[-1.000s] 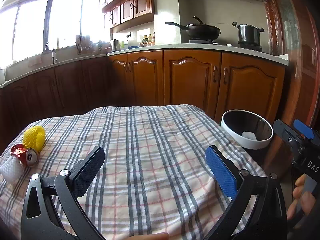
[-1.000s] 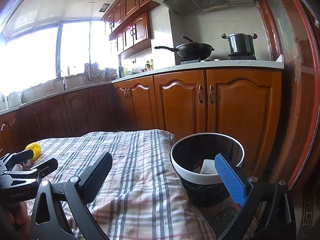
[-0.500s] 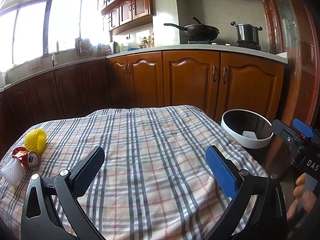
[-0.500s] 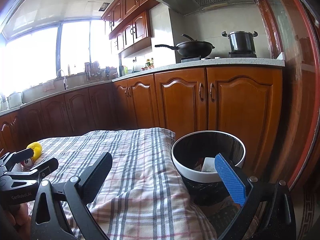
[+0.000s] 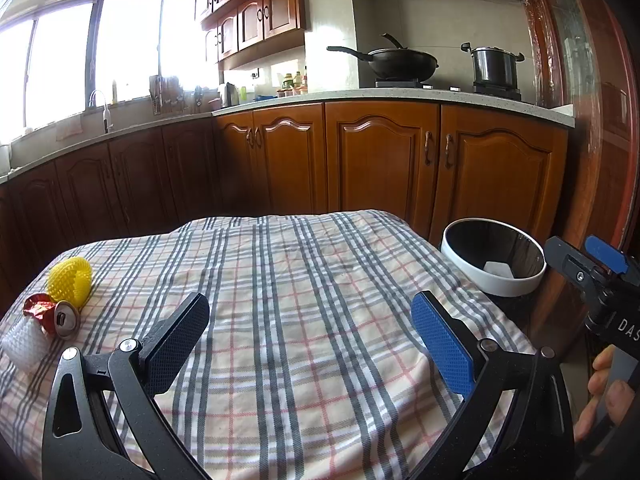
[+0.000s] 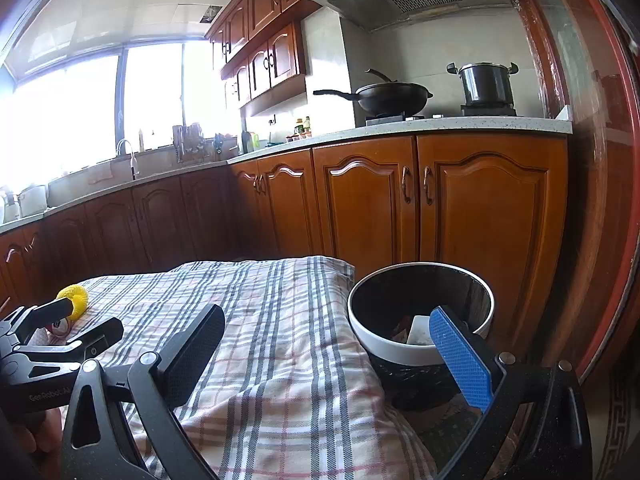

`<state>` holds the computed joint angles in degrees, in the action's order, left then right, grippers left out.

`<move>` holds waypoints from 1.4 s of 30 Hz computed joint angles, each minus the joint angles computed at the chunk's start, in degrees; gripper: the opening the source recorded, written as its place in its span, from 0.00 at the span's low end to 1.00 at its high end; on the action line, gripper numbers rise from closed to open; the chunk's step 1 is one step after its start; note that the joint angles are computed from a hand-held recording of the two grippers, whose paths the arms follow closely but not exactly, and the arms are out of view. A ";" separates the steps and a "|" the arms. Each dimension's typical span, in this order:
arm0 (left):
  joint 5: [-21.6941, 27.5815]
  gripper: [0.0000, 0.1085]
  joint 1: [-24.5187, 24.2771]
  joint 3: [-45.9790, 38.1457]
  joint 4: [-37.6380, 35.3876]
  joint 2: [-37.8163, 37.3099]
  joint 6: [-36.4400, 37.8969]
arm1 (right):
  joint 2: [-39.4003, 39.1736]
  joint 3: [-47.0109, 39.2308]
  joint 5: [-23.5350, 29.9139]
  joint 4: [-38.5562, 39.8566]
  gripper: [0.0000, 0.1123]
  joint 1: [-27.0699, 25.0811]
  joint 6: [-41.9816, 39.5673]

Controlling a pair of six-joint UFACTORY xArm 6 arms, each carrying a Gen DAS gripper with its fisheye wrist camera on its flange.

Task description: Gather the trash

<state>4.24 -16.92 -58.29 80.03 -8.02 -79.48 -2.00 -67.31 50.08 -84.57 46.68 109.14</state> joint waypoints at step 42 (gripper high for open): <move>0.03 0.95 0.13 0.22 -1.49 0.22 1.08 | 0.88 -1.00 -1.82 0.60 0.92 -0.70 -0.78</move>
